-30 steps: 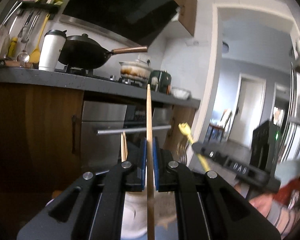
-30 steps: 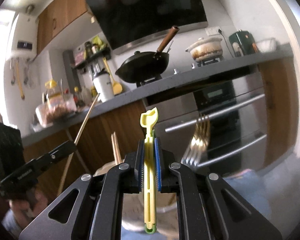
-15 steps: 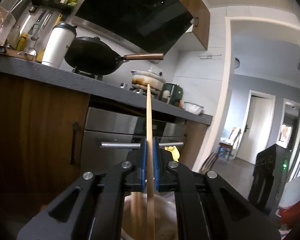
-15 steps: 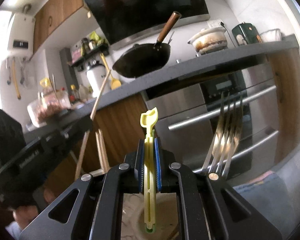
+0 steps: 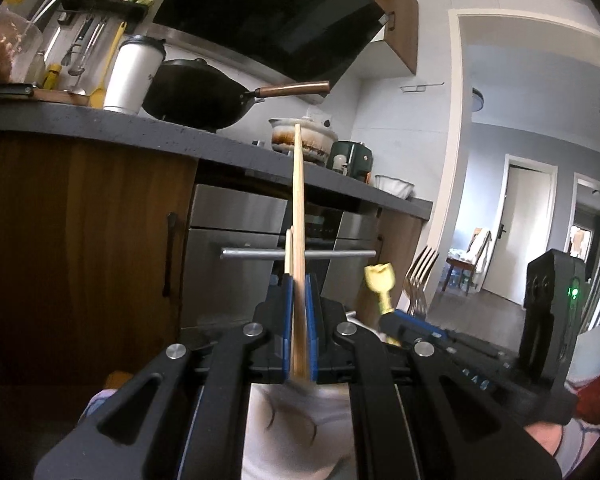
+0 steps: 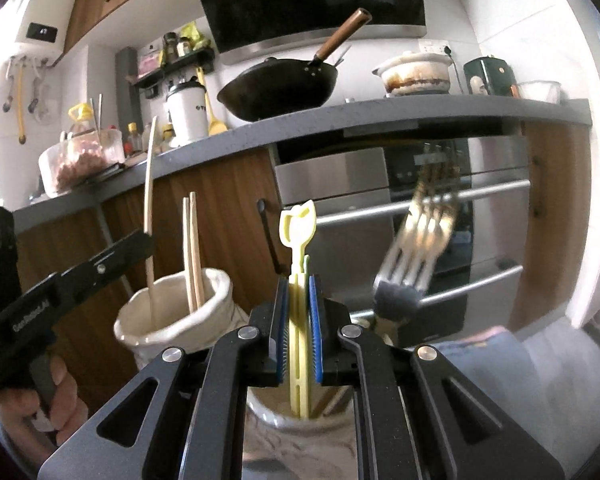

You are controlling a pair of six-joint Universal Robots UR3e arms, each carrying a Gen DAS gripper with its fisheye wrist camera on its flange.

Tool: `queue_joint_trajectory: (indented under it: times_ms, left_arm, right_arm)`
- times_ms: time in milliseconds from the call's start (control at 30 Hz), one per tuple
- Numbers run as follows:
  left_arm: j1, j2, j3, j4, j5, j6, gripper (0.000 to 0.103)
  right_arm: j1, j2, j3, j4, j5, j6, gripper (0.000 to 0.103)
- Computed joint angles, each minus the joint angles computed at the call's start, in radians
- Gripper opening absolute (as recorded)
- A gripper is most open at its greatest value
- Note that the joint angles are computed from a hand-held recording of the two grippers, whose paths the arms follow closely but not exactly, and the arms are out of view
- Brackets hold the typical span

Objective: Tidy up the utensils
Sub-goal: 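Insert chopstick into tall cup with left tool while right tool drops spoon in small cup, then open and withdraw both tools from the holder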

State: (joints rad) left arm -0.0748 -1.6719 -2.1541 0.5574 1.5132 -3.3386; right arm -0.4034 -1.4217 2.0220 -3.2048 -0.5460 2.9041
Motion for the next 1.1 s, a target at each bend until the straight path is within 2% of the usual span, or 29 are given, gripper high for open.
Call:
queue_joint_trajectory:
  times_ms: [167,300,700,833,900,933,967,1000,1067,1100]
  left_arm:
    - [-0.022,0.034,-0.05,0.013,0.039,0.001,0.006]
    - [-0.048,0.03,-0.045,0.0,0.07,0.018,0.006]
    - [-0.047,0.039,-0.047,-0.017,0.078,0.012,0.007]
    - [-0.052,0.041,-0.051,-0.012,0.09,0.013,0.008]
    - [-0.053,0.046,-0.058,-0.013,0.092,0.014,0.016]
    - [-0.059,0.048,-0.062,-0.014,0.104,0.013,0.025]
    - [-0.068,0.047,-0.066,-0.008,0.122,0.011,0.03]
    - [-0.071,0.048,-0.069,-0.004,0.129,0.01,0.037]
    - [-0.066,0.06,-0.08,-0.002,0.121,0.007,0.041]
    - [-0.069,0.065,-0.086,0.0,0.127,0.006,0.048]
  right_arm:
    - [-0.044,-0.05,0.074,0.026,0.037,-0.057,0.011]
    - [-0.036,-0.058,0.088,0.044,0.017,-0.095,0.011]
    - [-0.039,-0.045,0.08,0.043,0.026,-0.089,0.012]
    - [-0.058,-0.059,0.099,0.028,0.051,-0.079,0.025]
    - [-0.068,-0.085,0.113,0.032,0.05,-0.077,0.037]
    - [-0.073,-0.099,0.121,0.032,0.046,-0.077,0.045]
    - [-0.083,-0.119,0.132,0.033,0.046,-0.079,0.053]
    - [-0.096,-0.141,0.144,0.032,0.048,-0.079,0.057]
    - [-0.126,-0.169,0.165,0.028,0.068,-0.072,0.072]
    - [-0.149,-0.187,0.177,0.032,0.088,-0.067,0.076]
